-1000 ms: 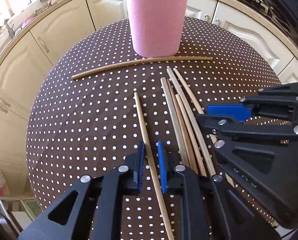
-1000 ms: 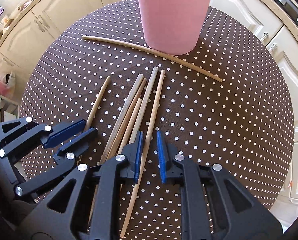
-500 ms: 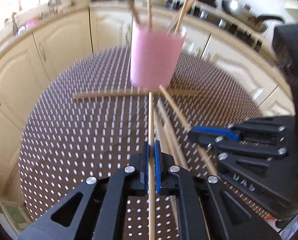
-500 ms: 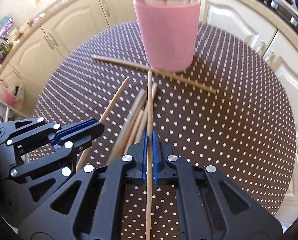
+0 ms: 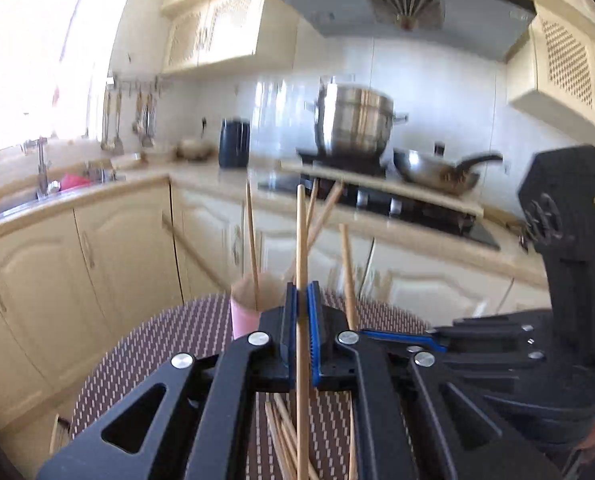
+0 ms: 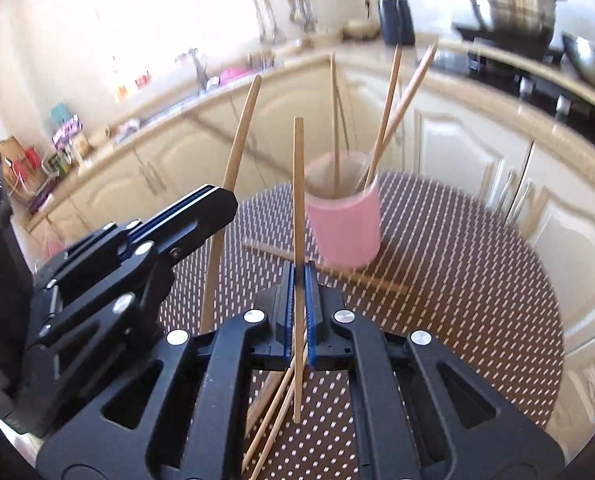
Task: Organize utensils
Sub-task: 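Lift both held chopsticks and carry them above the pink cup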
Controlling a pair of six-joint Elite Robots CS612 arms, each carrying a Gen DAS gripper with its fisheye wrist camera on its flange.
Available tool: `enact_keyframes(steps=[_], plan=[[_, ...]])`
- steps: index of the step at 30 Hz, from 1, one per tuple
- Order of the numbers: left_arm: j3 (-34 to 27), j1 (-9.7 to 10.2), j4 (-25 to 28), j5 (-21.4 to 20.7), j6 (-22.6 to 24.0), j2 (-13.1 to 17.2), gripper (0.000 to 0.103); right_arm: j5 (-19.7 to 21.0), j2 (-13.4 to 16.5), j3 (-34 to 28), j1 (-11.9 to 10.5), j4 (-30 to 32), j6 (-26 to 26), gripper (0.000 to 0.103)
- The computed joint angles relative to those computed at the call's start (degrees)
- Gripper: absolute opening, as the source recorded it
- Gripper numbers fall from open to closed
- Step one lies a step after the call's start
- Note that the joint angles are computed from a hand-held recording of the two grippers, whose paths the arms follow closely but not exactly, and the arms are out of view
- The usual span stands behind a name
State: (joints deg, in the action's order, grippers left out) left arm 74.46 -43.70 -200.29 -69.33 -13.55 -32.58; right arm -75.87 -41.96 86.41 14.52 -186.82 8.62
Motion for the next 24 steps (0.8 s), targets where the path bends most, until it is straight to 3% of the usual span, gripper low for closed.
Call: enact_keyframes(steps=[4, 11, 24], plan=[[-4.3, -0.26, -6.6, 2.7, 2.5, 2.2, 0.006, -0.6, 0.2, -0.3, -0.3, -7.0, 1.2, 0.006], [-14.4, -0.39, -11.5, 8.0, 5.6, 7.1, 0.006, -3.0, 2.3, -4.0, -0.8, -13.4, 1.5, 0.006], [-31.7, 0.74, -8.2, 13.0, 5.3, 15.8, 0.006, -3.7, 7.4, -13.0, -2.8, -19.7, 4.4, 0.006]])
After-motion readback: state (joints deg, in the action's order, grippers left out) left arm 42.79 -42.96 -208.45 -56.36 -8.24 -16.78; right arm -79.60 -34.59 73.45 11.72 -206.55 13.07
